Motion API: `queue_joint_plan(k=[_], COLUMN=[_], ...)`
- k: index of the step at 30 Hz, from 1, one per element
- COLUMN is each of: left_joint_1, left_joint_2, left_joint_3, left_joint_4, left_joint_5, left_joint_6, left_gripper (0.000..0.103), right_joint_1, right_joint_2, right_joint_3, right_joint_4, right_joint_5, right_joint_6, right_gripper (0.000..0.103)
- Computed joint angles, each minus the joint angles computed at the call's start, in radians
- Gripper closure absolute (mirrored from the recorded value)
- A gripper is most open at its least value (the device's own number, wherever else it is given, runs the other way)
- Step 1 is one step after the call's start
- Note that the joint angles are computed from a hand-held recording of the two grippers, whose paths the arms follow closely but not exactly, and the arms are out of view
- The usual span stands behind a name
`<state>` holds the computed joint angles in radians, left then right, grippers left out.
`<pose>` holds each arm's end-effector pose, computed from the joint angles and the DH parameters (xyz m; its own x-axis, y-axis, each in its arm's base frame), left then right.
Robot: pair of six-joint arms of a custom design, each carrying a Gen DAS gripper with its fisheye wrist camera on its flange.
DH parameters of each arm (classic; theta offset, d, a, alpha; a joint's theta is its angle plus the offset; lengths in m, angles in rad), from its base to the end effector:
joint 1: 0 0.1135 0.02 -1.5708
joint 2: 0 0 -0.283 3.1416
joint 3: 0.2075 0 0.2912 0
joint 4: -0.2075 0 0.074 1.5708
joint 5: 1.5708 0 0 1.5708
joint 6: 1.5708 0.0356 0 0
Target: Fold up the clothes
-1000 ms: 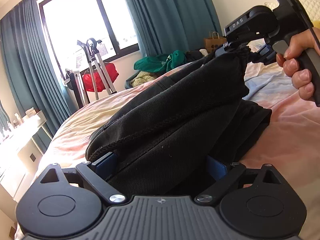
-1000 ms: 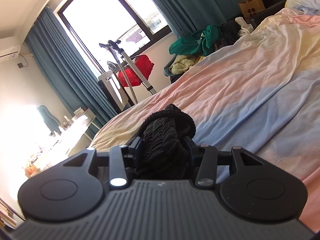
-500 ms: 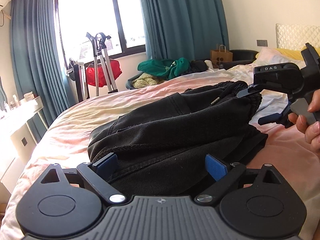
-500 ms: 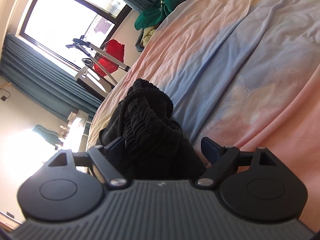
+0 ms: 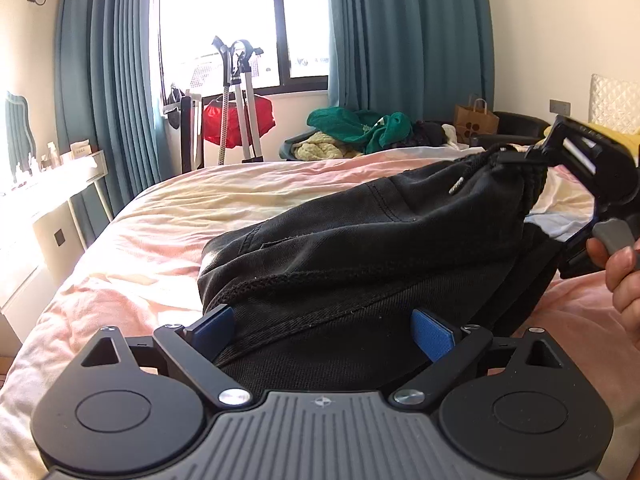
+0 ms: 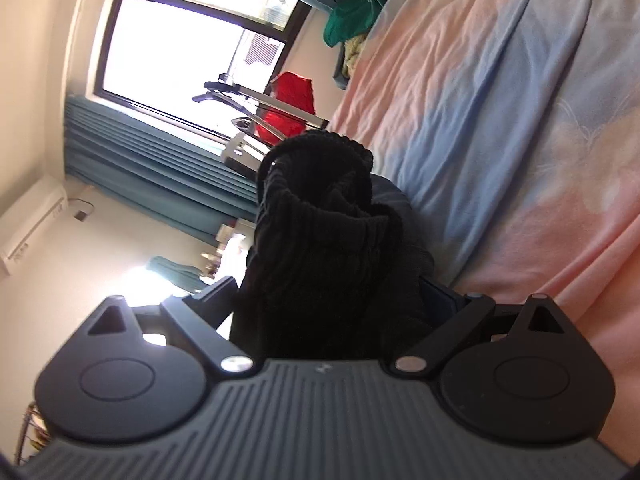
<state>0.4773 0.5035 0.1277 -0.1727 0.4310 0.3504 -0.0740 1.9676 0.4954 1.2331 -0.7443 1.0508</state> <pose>0.1400 0.0557 0.1458 -0.4696 0.1083 -0.8762 0.0644 0.9940 0.0883 0.3154 0.0008 0.0731 -0.6398 0.6875 -0.3435 -0.0942 0.3735 0.9229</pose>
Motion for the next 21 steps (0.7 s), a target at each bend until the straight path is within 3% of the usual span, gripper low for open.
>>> queue_joint_plan(k=[2, 5, 9, 12, 15, 18, 21], left_joint_1=[0.032, 0.036, 0.072, 0.079, 0.094, 0.105, 0.124], left_joint_2=[0.047, 0.109, 0.174, 0.169, 0.187, 0.202, 0.205], left_joint_3=[0.016, 0.035, 0.057, 0.053, 0.057, 0.058, 0.062], left_joint_4=[0.014, 0.035, 0.035, 0.033, 0.037, 0.048, 0.042], left_joint_5=[0.014, -0.024, 0.010, 0.010, 0.018, 0.024, 0.037], left_joint_6=[-0.014, -0.032, -0.031, -0.013, -0.012, -0.019, -0.038], left_gripper=[0.007, 0.005, 0.005, 0.004, 0.003, 0.003, 0.003], right_joint_1=[0.001, 0.038, 0.046, 0.036, 0.056, 0.081, 0.064], right_joint_2=[-0.003, -0.085, -0.057, -0.008, 0.009, 0.012, 0.050], right_joint_3=[-0.017, 0.002, 0.055, 0.078, 0.090, 0.100, 0.063], right_joint_4=[0.094, -0.137, -0.334, -0.354, -0.349, -0.303, -0.032], right_joint_5=[-0.022, 0.029, 0.086, 0.070, 0.088, 0.062, -0.003], right_joint_6=[0.003, -0.174, -0.258, -0.241, -0.252, -0.218, -0.022], right_gripper=[0.006, 0.005, 0.006, 0.006, 0.000, 0.000, 0.000])
